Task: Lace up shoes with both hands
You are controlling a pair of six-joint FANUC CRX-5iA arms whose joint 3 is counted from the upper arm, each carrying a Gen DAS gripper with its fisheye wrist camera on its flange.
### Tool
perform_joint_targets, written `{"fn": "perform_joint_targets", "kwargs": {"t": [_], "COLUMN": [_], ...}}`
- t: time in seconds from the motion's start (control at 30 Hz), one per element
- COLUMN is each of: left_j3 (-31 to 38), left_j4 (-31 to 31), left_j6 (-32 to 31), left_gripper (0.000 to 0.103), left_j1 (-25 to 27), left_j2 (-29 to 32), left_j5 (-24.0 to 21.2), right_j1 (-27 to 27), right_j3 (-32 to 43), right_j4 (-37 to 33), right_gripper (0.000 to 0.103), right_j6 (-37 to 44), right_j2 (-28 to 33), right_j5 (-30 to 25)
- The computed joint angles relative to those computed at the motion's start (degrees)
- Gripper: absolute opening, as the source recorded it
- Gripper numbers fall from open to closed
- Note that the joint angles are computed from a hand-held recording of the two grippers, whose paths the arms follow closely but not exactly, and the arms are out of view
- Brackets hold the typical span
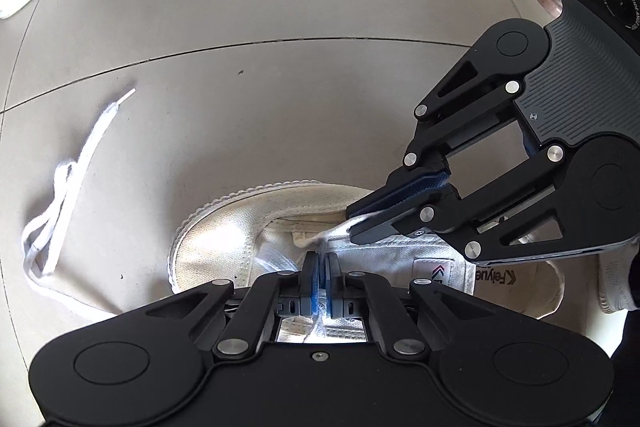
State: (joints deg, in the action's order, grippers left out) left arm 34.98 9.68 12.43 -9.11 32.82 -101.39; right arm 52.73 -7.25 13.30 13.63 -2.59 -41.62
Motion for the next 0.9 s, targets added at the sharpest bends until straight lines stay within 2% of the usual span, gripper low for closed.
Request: {"fn": "perform_joint_targets", "kwargs": {"t": [0.07,0.3,0.4,0.43,0.5,0.57,0.6,0.67,0.7,0.73,0.8,0.9], "left_j3": [0.09,-8.88,-12.6,-13.8,-16.28,-18.11,-19.25,-19.21,-19.1,-19.65,-20.84,-20.27], "left_j4": [0.64,5.4,6.81,7.3,7.81,7.85,7.65,7.29,6.9,6.44,5.5,5.63], "left_j6": [1.42,-3.17,-6.14,-7.16,-11.84,-15.15,-17.11,-19.08,-19.52,-19.44,-19.18,-19.41], "left_gripper": [0.002,0.001,0.007,0.019,0.033,0.033,0.029,0.025,0.011,0.007,0.007,0.008], "left_j1": [0.3,2.52,3.8,4.23,5.28,5.48,5.47,5.2,5.05,4.92,4.64,4.22], "left_j2": [0.23,-5.29,-7.73,-8.51,-11.26,-13.32,-14.51,-14.87,-14.73,-14.88,-15.24,-14.82], "left_j5": [-0.26,5.88,8.2,8.93,10.02,11.7,12.97,12.49,12.23,13.43,16.04,16.79], "right_j1": [0.29,0.91,1.1,1.11,1.12,1.07,1.08,1.12,1.15,1.14,1.18,1.27], "right_j3": [0.55,1.28,1.55,1.63,1.9,2.1,2.15,2.3,2.49,2.63,2.75,2.81], "right_j4": [0.34,1.11,1.24,1.28,1.11,0.81,0.77,0.82,0.78,0.73,0.79,1.07], "right_gripper": [0.003,0.004,0.006,0.006,0.007,0.007,0.007,0.007,0.007,0.007,0.007,0.008], "right_j6": [0.91,2.47,2.86,2.9,3.44,3.79,3.99,4.29,4.61,4.81,4.93,4.79], "right_j2": [0.3,0.79,0.91,0.95,1.06,1.08,1.09,1.2,1.31,1.37,1.47,1.59], "right_j5": [-0.88,-2.22,-2.52,-2.64,-2.97,-3.22,-3.27,-3.43,-3.66,-3.79,-3.93,-4.05]}}
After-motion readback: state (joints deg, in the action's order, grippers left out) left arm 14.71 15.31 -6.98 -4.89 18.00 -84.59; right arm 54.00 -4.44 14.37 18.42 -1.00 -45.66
